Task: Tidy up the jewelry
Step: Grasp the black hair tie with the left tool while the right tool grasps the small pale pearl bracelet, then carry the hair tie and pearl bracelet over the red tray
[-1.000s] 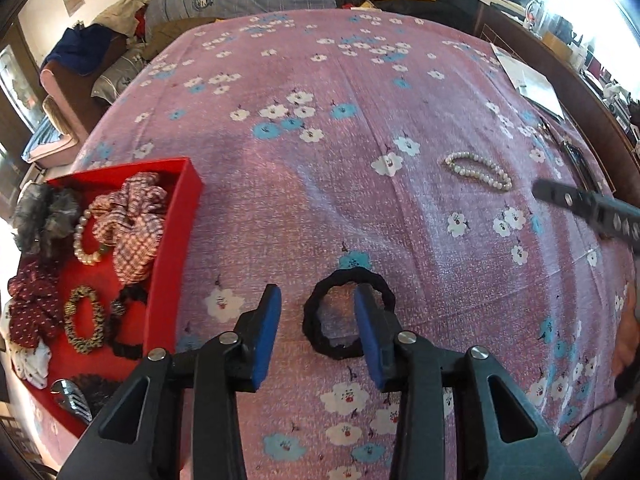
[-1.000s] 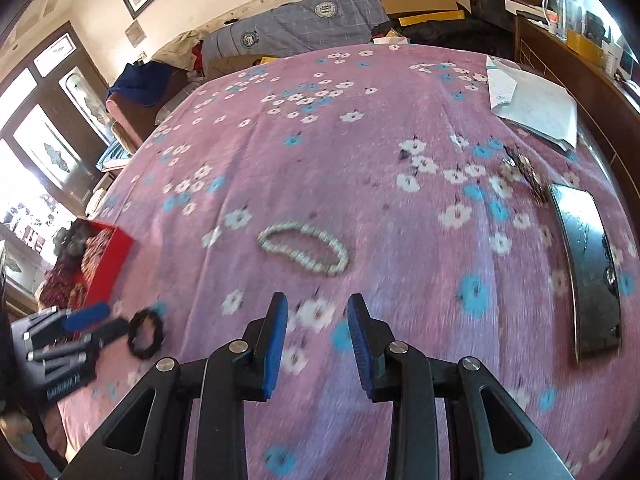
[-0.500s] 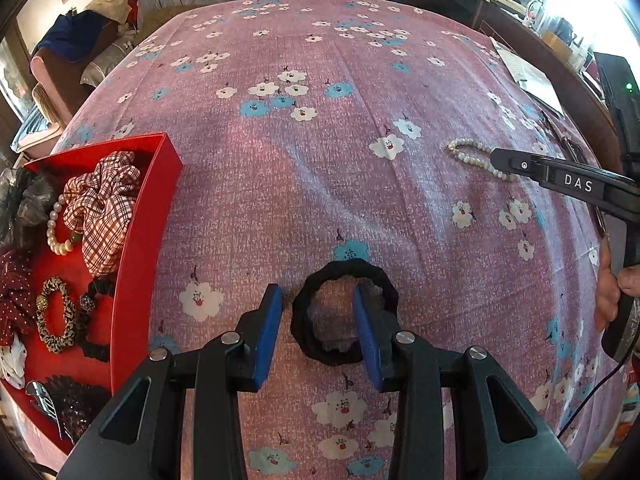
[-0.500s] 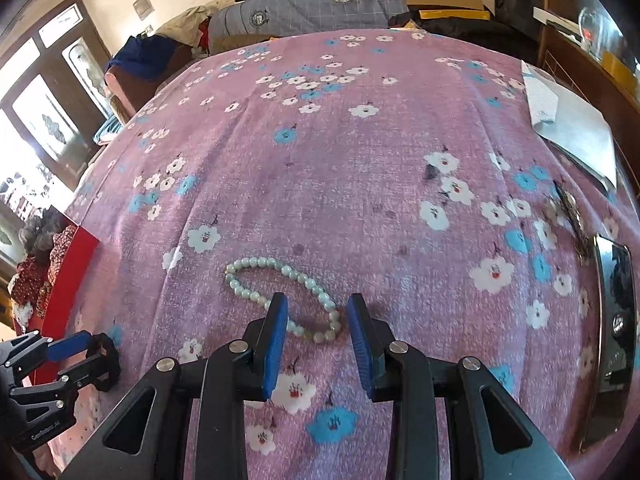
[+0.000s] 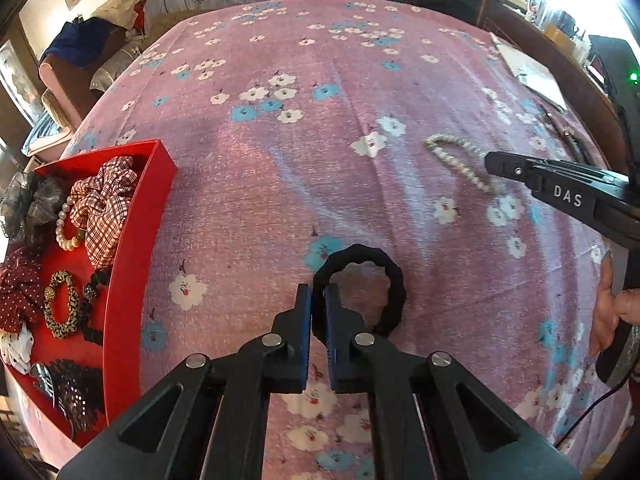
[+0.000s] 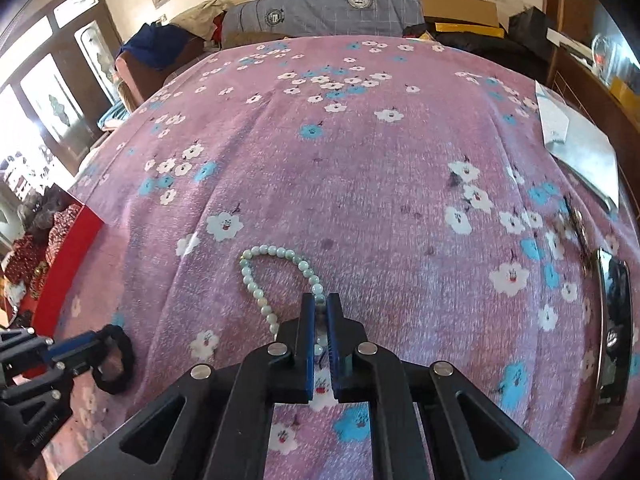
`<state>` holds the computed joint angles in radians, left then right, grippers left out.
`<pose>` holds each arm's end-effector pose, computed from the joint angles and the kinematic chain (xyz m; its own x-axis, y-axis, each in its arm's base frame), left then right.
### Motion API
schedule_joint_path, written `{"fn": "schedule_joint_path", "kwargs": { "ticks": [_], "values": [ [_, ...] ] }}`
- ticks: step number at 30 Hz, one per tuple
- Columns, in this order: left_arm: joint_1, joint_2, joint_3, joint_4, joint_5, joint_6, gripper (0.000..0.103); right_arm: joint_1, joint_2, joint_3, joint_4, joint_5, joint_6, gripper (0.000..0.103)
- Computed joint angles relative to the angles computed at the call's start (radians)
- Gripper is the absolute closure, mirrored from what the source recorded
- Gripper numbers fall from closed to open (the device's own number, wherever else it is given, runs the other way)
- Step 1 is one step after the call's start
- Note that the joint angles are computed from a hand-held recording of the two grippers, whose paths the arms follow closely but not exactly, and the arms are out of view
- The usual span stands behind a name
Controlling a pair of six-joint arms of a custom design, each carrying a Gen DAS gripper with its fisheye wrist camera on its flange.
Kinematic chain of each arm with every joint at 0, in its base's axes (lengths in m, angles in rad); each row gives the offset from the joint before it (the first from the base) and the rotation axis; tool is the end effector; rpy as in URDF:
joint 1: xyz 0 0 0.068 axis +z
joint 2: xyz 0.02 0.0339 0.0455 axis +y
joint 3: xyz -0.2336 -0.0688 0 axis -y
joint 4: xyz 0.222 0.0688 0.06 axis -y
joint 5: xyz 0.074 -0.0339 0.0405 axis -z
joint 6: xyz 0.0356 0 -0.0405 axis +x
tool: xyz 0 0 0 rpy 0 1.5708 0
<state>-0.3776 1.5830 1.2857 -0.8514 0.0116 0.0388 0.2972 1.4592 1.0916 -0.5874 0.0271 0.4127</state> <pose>0.2765 -0.1101 0.2394 -0.8329 0.3721 -0.4098 0.4057 0.9140 0.0053 0.2738 0.0828 0.2324 -0.8264 0.1662 -0.5380 0.0586 0.9756 0.2114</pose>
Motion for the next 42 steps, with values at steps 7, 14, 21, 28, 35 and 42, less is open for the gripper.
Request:
{"fn": "schedule_joint_path", "kwargs": {
  "ticks": [7, 14, 21, 28, 35, 42],
  "values": [
    [-0.016, -0.106, 0.017, -0.063, 0.035, -0.012, 0.097, 0.038, -0.123, -0.013, -0.042, 0.025, 0.052, 0.097],
    [-0.002, -0.205, 0.071, -0.146, 0.079, -0.020, 0.097, 0.097, -0.233, 0.004, -0.103, 0.064, 0.105, 0.097],
    [0.093, -0.302, 0.104, -0.225, 0.140, 0.010, 0.097, 0.192, -0.327, 0.054, -0.202, 0.141, 0.170, 0.097],
    [0.225, -0.344, 0.077, -0.249, 0.213, 0.055, 0.097, 0.298, -0.414, 0.082, -0.300, 0.232, 0.247, 0.096],
    [0.340, -0.378, 0.074, -0.300, 0.261, 0.086, 0.097, 0.397, -0.443, 0.094, -0.342, 0.287, 0.325, 0.096],
    [0.550, -0.417, 0.139, -0.404, 0.302, 0.181, 0.097, 0.490, -0.387, 0.163, -0.330, 0.294, 0.359, 0.096]
  ]
}}
